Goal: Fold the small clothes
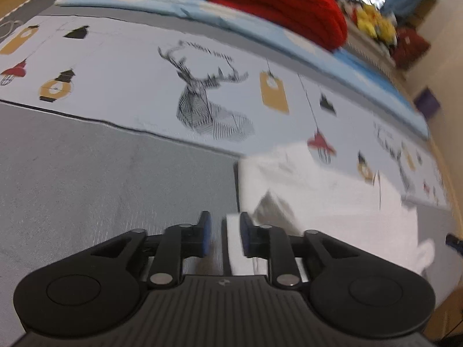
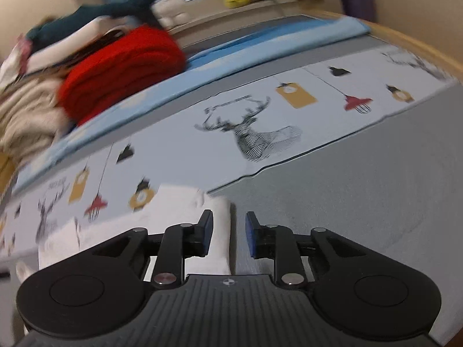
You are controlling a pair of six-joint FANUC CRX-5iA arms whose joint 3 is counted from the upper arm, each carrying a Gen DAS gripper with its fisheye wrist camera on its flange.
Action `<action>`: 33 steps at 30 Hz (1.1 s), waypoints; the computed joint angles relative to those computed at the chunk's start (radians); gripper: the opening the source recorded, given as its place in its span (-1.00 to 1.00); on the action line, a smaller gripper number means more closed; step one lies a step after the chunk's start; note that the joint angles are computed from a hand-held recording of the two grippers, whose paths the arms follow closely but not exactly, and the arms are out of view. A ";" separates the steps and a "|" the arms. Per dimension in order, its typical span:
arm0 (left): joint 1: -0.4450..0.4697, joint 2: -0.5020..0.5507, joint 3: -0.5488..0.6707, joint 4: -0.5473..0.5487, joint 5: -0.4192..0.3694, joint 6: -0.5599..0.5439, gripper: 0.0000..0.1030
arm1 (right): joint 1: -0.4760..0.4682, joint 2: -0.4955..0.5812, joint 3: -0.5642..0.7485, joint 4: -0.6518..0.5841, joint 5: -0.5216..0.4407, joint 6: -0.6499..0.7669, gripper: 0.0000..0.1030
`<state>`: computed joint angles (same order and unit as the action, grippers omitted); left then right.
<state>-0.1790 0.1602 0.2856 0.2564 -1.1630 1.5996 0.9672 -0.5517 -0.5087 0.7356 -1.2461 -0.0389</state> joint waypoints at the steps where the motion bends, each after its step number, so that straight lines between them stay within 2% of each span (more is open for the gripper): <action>1: -0.007 0.006 0.009 -0.010 -0.022 -0.010 -0.40 | 0.003 -0.005 0.007 -0.034 -0.006 0.029 -0.49; 3: -0.020 0.017 0.026 -0.028 -0.060 -0.033 -0.38 | 0.006 -0.003 0.024 -0.093 -0.031 0.086 -0.47; 5: -0.024 0.022 0.024 -0.014 -0.069 -0.052 -0.08 | 0.009 -0.004 0.032 -0.131 -0.050 0.123 -0.38; 7: -0.023 0.016 0.005 0.018 -0.048 -0.062 0.03 | 0.005 -0.013 0.027 -0.154 -0.040 0.119 -0.17; 11: -0.016 0.022 -0.024 0.112 -0.012 -0.052 0.06 | -0.042 -0.002 0.039 -0.227 0.007 0.147 -0.11; 14: -0.033 0.045 0.005 0.103 -0.013 -0.027 0.02 | -0.096 0.016 0.056 -0.293 0.081 0.202 -0.12; 15: -0.041 0.055 0.021 0.086 -0.015 -0.016 -0.01 | -0.121 0.025 0.068 -0.329 0.111 0.236 -0.16; 16: -0.047 0.063 0.033 0.073 -0.010 -0.001 -0.12 | -0.138 0.033 0.078 -0.356 0.129 0.265 -0.46; 18: -0.046 0.077 0.040 0.088 0.008 0.018 -0.50 | -0.160 0.054 0.095 -0.372 0.152 0.286 -0.87; 19: -0.045 0.087 0.044 0.101 0.014 0.023 -0.86 | -0.173 0.051 0.091 -0.370 0.181 0.273 -0.87; 20: -0.046 0.098 0.055 0.100 0.018 0.030 -1.00 | -0.185 0.042 0.078 -0.355 0.220 0.238 -0.88; 23: -0.051 0.115 0.075 0.077 0.061 0.065 -1.00 | -0.226 0.008 0.014 -0.289 0.354 0.051 -0.89; 26: -0.040 0.096 0.041 0.081 0.161 0.119 -1.00 | -0.259 -0.005 -0.056 -0.162 0.445 -0.183 -0.89; 28: -0.037 0.095 0.053 0.053 0.171 0.142 -1.00 | -0.272 0.002 -0.098 -0.044 0.456 -0.373 -0.88; 30: -0.022 0.112 0.073 0.075 0.129 0.124 -0.97 | -0.279 0.023 -0.096 -0.007 0.412 -0.459 -0.78; 31: -0.012 0.125 0.081 0.104 0.092 0.101 -0.87 | -0.282 0.030 -0.089 -0.011 0.391 -0.460 -0.70; 32: -0.003 0.138 0.091 0.125 0.050 0.078 -0.56 | -0.284 0.032 -0.083 -0.015 0.379 -0.441 -0.64; 33: 0.001 0.152 0.110 0.129 0.002 0.056 -0.33 | -0.281 0.035 -0.074 -0.021 0.359 -0.407 -0.60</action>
